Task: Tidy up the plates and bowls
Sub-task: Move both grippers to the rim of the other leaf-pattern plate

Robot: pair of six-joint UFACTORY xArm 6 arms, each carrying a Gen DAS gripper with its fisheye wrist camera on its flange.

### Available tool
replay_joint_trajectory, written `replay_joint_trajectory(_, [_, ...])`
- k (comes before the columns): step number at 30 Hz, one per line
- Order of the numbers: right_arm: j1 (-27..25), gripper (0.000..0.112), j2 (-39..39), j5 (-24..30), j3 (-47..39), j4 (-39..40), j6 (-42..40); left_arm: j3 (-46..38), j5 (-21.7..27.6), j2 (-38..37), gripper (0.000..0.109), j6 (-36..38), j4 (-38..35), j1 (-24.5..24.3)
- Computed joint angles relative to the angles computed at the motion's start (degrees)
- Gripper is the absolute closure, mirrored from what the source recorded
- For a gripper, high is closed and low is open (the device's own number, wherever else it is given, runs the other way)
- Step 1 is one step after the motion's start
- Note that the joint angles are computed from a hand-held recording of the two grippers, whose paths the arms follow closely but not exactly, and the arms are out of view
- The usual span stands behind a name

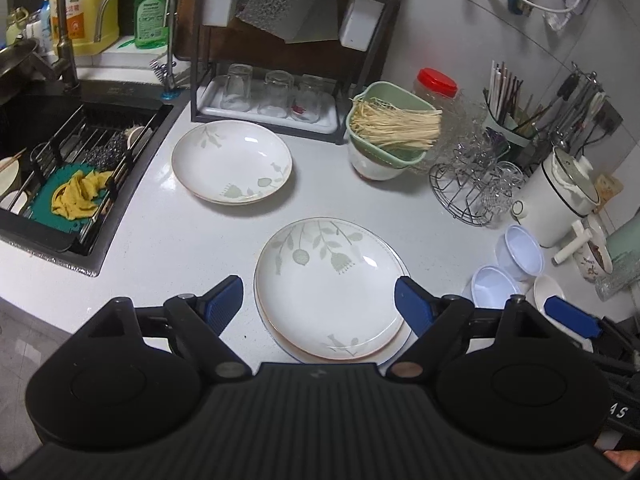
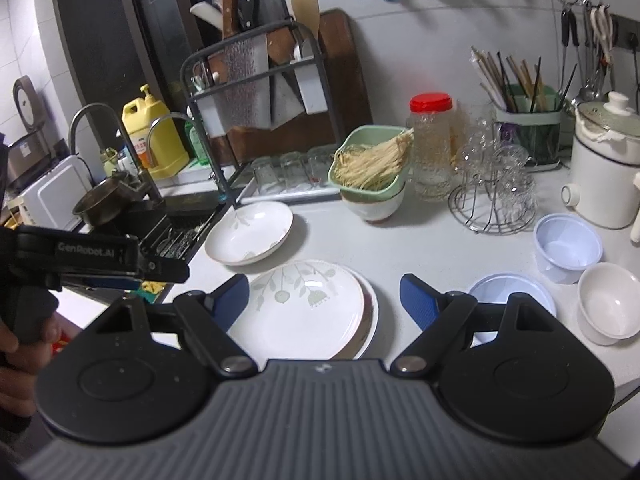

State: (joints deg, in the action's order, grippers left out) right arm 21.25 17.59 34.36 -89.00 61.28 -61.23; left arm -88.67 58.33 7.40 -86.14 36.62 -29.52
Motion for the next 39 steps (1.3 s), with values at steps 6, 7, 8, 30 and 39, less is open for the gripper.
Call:
replay_joint_trajectory(6, [0.69, 0.029, 2.70, 2.07, -3.74, -2.39, 2.66, -1.16, 1.24, 0.78, 0.022, 2.69, -0.99, 1.26])
replay_joint_trajectory(7, [0.84, 0.029, 3.50, 2.35, -4.78, -3.22, 3.60, -1.04, 1.15, 0.73, 0.023, 3.06, -1.36, 1.77])
replay_joint_trajectory(8, [1.03, 0.029, 4.30, 2.53, -5.84, -4.54, 4.98, -0.77, 0.81, 0.51, 0.023, 3.30, -1.91, 2.45])
replay_joint_trajectory(30, [6.63, 0.029, 22.96, 2.44, -31.12, -21.09, 26.39, 3.50, -10.96, 0.43, 0.023, 15.82, -9.29, 16.93])
replay_joint_trajectory(39, [8.52, 0.029, 33.19, 6.58, -46.31, -27.56, 35.45, 4.71, -12.80, 0.69, 0.023, 22.27, -12.62, 21.91])
